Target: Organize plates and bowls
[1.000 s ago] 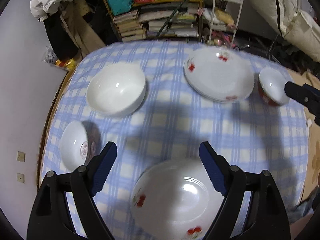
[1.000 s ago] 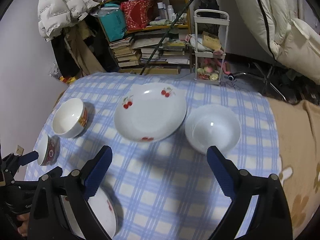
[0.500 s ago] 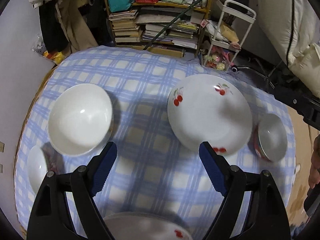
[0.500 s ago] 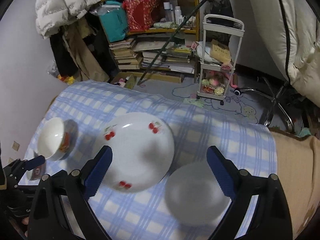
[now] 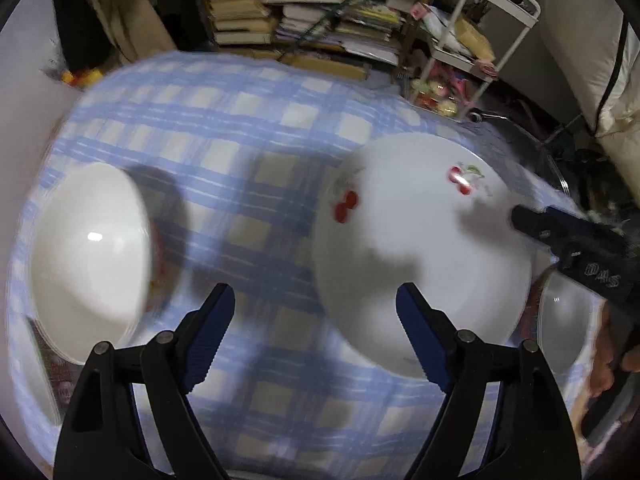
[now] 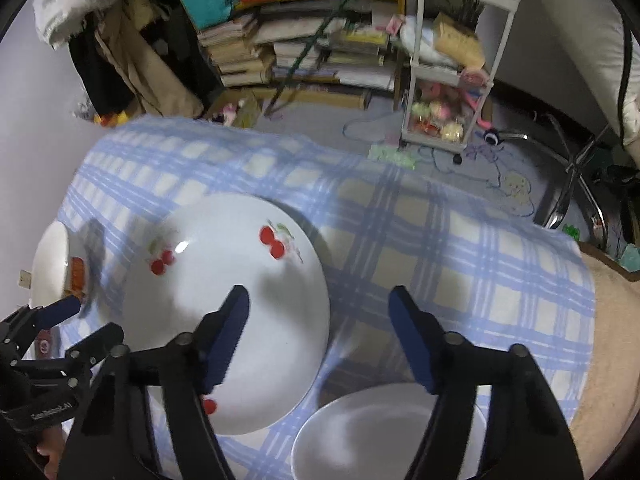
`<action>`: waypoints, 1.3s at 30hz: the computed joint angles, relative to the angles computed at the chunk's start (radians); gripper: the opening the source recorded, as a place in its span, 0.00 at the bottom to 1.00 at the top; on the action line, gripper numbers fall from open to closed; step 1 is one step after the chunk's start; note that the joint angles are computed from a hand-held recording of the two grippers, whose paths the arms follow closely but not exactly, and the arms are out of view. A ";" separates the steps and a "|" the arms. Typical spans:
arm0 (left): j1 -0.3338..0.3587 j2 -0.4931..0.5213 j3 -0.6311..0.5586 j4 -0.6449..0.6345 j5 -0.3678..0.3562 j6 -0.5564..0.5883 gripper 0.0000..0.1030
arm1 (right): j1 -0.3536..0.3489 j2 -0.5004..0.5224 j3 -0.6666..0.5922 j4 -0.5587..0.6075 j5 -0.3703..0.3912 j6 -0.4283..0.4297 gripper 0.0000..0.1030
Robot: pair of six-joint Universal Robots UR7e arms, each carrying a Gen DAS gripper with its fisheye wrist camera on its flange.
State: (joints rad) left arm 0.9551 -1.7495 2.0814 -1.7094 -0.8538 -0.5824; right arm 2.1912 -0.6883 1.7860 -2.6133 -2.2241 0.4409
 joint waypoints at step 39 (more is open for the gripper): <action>-0.050 -0.108 -0.118 0.231 -0.013 -0.037 0.14 | 0.124 -0.019 -0.006 0.049 0.076 0.126 0.15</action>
